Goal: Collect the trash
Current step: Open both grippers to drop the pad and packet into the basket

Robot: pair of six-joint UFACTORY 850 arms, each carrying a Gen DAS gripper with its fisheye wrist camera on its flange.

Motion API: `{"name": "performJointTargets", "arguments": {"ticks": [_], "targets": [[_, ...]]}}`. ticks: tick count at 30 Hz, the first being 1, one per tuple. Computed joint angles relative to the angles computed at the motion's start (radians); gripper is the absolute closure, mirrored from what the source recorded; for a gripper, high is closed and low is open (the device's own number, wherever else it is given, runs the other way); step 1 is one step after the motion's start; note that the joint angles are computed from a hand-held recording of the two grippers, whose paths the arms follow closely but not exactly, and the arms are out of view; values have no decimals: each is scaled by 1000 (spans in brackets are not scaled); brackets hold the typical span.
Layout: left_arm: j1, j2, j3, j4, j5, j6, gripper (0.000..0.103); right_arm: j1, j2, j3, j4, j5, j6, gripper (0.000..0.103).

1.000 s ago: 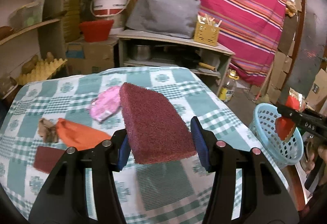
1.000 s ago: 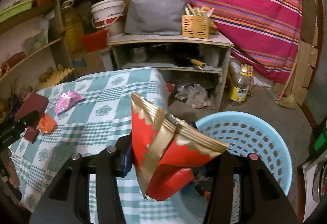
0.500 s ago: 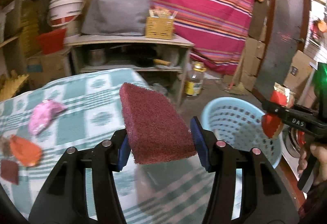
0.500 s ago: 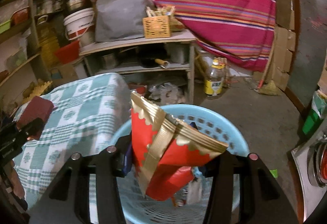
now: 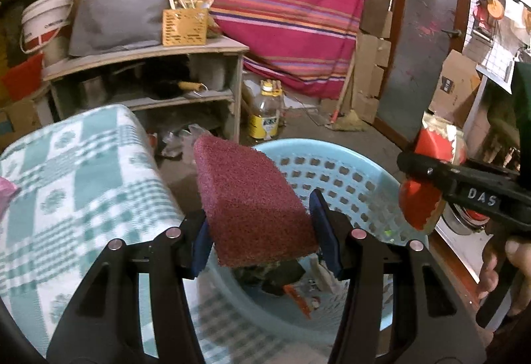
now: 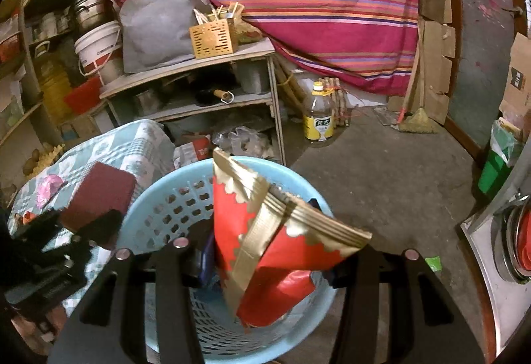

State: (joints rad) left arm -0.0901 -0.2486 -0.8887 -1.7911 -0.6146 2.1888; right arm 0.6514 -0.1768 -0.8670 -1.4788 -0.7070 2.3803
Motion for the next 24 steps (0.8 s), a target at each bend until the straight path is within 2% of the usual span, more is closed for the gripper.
{"name": "performJointTargets", "arguments": {"ticks": [5,8,12,18,21,24], "targets": [[-23,-12,0,-26,27,27,49,-9,10,18,1,4,10,54],[-19,-8,-1,-33,31,30,35,-9,9,17,2,3,13,54],[-1,29,21,-88,27,80,25,-11,5,14,-11,5,17,54],[71,80,42,-176,39,153,11,-12,-38,-38,-7,18,-12,52],[123,88,35,-189,42,158,9,-10,-72,-77,17,19,-41,47],[182,88,21,-186,60,154,6,-7,-110,-116,66,-2,-83,23]]}}
